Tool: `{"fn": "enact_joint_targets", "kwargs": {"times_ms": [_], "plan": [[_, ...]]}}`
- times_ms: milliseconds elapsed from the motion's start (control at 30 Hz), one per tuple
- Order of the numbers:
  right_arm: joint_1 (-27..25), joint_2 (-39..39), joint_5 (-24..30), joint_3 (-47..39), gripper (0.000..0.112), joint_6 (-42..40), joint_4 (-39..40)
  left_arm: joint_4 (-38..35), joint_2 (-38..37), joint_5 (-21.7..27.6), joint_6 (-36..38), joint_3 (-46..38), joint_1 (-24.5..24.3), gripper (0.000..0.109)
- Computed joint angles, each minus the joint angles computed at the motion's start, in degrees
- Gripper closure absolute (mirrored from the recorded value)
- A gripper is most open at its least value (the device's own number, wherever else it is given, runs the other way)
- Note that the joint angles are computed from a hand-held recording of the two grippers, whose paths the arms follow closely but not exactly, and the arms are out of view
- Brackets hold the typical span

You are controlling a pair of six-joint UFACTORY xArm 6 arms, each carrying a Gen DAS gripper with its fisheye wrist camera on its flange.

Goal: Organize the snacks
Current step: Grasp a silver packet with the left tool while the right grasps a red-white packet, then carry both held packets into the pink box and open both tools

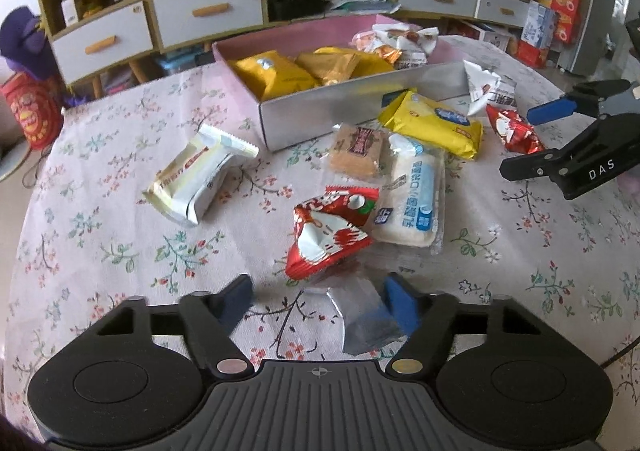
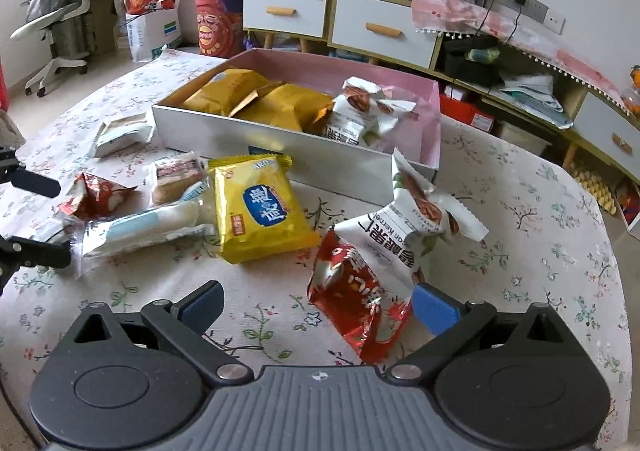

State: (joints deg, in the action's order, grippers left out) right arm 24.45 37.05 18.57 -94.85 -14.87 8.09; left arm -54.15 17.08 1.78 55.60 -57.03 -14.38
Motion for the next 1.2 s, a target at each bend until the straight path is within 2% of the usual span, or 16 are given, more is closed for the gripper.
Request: {"fn": "enact_joint_targets", "kwargs": {"times_ms": [67, 133, 233, 367, 467, 533, 600, 667, 833, 1200], "plan": [[0.01, 0.38, 0.23, -0.31, 0.028, -0.07, 0.22, -1.61, -0.11, 0.37, 1.12, -0.14, 0.04, 0.050], [-0.09, 0.99, 0.42, -1.03, 0.029, -0.36, 0.42, 0.59, -0.57, 0.62, -0.58, 0.36, 0.23, 0.061], [-0.19, 1.59, 0.10, -1.61, 0.032, -0.81, 0.79, 7.32, -1.50, 1.58, -6.25, 1.47, 0.96, 0.071], [-0.40, 2.23, 0.57, -2.64, 0.040, -0.93, 1.62, 16.44, -2.63, 2.85, -14.49, 2.74, 1.94, 0.079], [-0.36, 2.66, 1.54, -3.65, 0.056, -4.12, 5.41, 20.78, -3.17, 3.29, -18.73, 3.37, 2.47, 0.084], [-0.21, 2.53, 1.85, -3.73, 0.061, -5.09, 6.48, 23.04, -3.30, 3.41, -21.13, 3.54, 2.74, 0.086], [-0.01, 2.39, 2.47, -3.98, 0.081, -6.92, 8.30, 24.40, -3.55, 3.36, -22.37, 3.85, 2.95, 0.087], [0.12, 2.11, 3.08, -4.02, 0.091, -8.64, 9.66, 25.86, -3.76, 3.26, -24.02, 4.15, 3.23, 0.087], [0.34, 1.77, 3.47, -3.92, 0.095, -8.33, 7.92, 26.25, -4.22, 3.40, -24.83, 4.23, 3.51, 0.088], [0.74, 0.32, 3.51, -3.12, 0.096, -10.36, 9.67, 23.03, -6.39, 2.81, -21.91, 5.03, 3.44, 0.088]]}}
